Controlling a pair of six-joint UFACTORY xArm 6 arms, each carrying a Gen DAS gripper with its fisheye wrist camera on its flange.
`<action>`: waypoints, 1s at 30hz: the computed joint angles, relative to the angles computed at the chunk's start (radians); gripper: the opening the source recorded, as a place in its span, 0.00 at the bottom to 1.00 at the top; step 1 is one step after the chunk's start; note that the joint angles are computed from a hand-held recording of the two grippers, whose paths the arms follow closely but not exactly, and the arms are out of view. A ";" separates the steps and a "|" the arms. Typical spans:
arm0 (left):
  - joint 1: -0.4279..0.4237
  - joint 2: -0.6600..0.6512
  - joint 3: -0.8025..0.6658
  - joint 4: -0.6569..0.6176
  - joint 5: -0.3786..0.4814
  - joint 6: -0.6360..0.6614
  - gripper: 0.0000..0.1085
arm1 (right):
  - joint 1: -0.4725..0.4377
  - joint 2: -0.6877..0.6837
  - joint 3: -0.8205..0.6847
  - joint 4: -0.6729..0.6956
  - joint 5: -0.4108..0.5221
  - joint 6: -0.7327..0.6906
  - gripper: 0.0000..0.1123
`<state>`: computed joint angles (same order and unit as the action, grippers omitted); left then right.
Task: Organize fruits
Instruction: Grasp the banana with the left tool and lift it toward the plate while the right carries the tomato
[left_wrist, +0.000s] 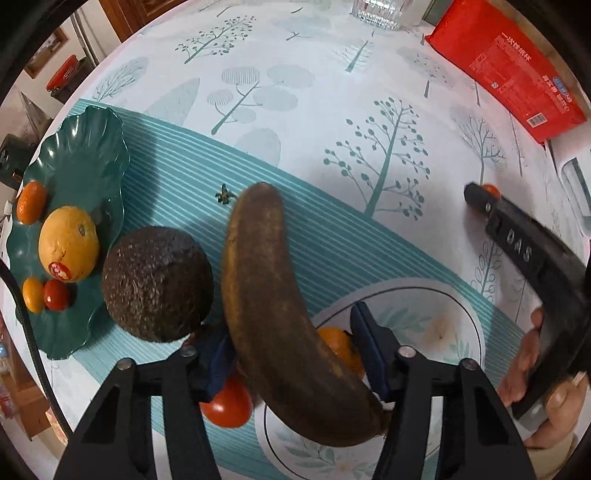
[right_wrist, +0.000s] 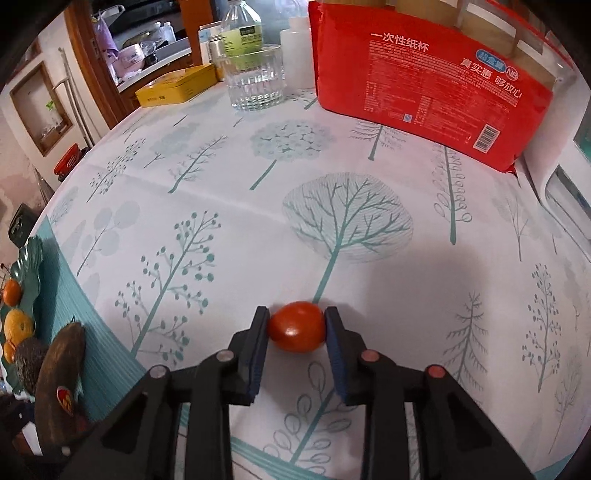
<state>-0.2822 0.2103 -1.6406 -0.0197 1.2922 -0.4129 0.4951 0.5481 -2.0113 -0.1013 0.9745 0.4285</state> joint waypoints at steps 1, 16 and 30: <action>0.002 -0.001 0.002 0.003 -0.008 0.001 0.41 | 0.002 -0.006 0.011 -0.003 -0.004 0.002 0.27; 0.003 0.078 -0.092 0.032 0.086 0.070 0.45 | 0.024 -0.074 0.104 -0.040 -0.005 0.033 0.27; 0.008 -0.056 0.061 -0.002 0.013 0.147 0.32 | 0.072 -0.220 0.269 -0.016 -0.039 0.097 0.26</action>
<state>-0.2738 0.1540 -1.5801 -0.0222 1.3057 -0.2658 0.5668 0.3284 -1.7428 -0.1172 0.9356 0.5253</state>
